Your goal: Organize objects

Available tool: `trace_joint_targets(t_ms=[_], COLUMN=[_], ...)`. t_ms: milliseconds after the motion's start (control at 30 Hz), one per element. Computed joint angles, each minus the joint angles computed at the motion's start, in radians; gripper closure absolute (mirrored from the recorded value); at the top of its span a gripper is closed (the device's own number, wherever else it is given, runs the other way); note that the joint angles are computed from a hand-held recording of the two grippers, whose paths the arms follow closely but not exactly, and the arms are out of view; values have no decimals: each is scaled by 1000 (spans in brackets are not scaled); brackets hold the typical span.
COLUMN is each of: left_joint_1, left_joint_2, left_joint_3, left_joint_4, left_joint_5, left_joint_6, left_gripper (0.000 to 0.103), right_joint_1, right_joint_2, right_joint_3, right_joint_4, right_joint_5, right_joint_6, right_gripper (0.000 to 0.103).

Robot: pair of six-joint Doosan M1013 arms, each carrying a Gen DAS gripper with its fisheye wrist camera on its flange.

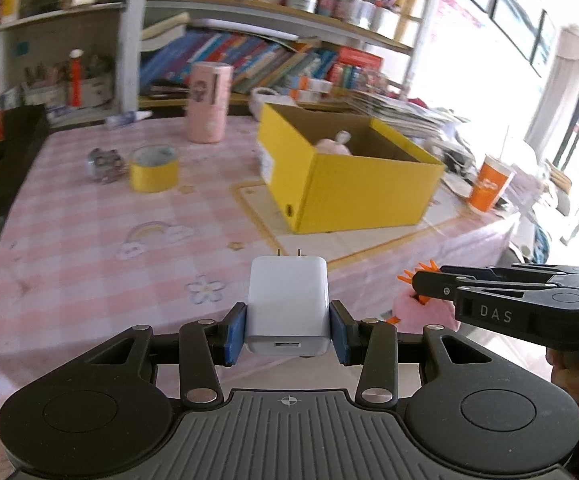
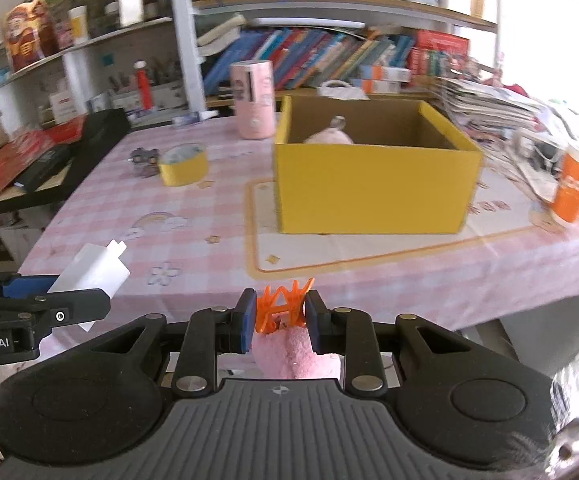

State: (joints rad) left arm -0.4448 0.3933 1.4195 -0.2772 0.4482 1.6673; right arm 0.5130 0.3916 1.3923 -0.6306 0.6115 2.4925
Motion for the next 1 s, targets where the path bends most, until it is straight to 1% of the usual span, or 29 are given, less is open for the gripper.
trace_joint_targets(t_ms=[233,367,667,1000], left_joint_1=[-17,-24,-39,-49], left_joint_2=[37,56,95,144], left_joint_3=[-53,-82,-146,-225], left_joint_4=[-94,-112,-99,-56], left_joint_5=[31,42,54,58], left_joint_6=[129,165,165,113], left_gripper=[62,62,62,62], right_joint_1=[-17,-33,-64,-111], right_joint_2=[-20,-25,-25,-5], right_joint_3=[28,34,30,-10], right_joint_4=[-37,-42,-29,27], right_joint_5=[42,53,46,31], right_joint_6=[79,105,86,-6], right_gripper=[79,79,79,79])
